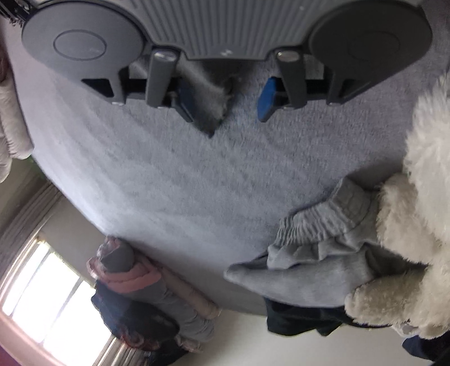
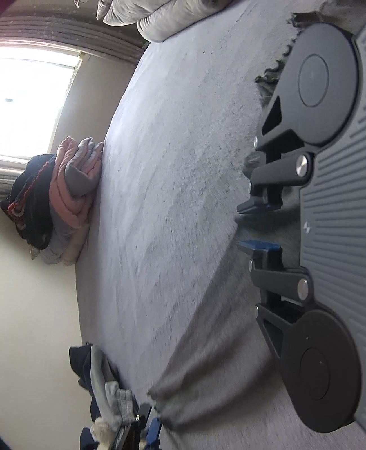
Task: Fold clothes
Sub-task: 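Grasp the top near the collar with the right gripper while the left gripper holds the hem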
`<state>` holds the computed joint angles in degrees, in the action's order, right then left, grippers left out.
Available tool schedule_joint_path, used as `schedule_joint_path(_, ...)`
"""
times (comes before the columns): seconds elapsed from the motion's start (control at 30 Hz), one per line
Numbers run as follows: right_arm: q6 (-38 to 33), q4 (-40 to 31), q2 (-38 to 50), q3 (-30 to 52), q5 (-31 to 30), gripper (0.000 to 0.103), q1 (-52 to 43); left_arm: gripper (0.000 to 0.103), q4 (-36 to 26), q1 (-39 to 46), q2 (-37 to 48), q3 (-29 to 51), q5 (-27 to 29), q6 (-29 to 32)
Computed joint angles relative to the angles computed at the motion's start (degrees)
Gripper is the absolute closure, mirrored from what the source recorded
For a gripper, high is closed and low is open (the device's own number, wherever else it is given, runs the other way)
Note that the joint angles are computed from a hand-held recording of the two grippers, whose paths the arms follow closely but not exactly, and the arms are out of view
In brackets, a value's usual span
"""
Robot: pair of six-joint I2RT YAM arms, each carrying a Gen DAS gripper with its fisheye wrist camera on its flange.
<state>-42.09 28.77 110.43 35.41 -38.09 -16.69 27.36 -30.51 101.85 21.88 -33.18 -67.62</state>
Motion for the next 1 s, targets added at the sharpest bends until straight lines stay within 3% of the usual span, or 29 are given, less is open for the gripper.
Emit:
schedule_joint_path(0.43, -16.75, -17.75, -11.49, -8.24, -7.46, 0.081, -5.3, 0.052, -3.9, -4.01, -9.97, -6.24, 5.74, -12.37)
schedule_joint_path(0.6, -15.92, -14.51, -11.2, -10.4, -4.37, 0.081, -3.57, 0.053, -1.58, -4.42, -7.44, -6.88, 6.48, -15.45)
schedule_joint_path(0.8, -11.29, -8.29, -9.26, -10.97, -0.34, 0.081, -0.54, 0.053, 0.69, -4.93, -3.6, -5.72, 3.1, -17.88)
schedule_joint_path(0.83, -10.98, -8.25, -8.79, -10.54, 0.08, 0.081, -0.18, 0.055, 0.22, -5.09, -2.65, -4.81, 2.14, -17.52)
schedule_joint_path(0.87, -10.68, -8.25, -8.33, -10.1, 0.49, 0.082, 0.18, 0.068, -1.49, -5.08, -1.91, -3.5, 1.32, -17.04)
schedule_joint_path(0.93, -12.24, -9.58, -7.84, -9.07, -0.31, 0.094, -0.11, 0.095, -6.53, -4.64, -0.7, -0.33, 0.02, -15.91)
schedule_joint_path(1.0, -15.77, -14.83, -7.23, -6.36, -2.8, 0.095, -1.65, 0.096, -5.22, -3.82, -0.22, -0.34, -0.12, -15.21)
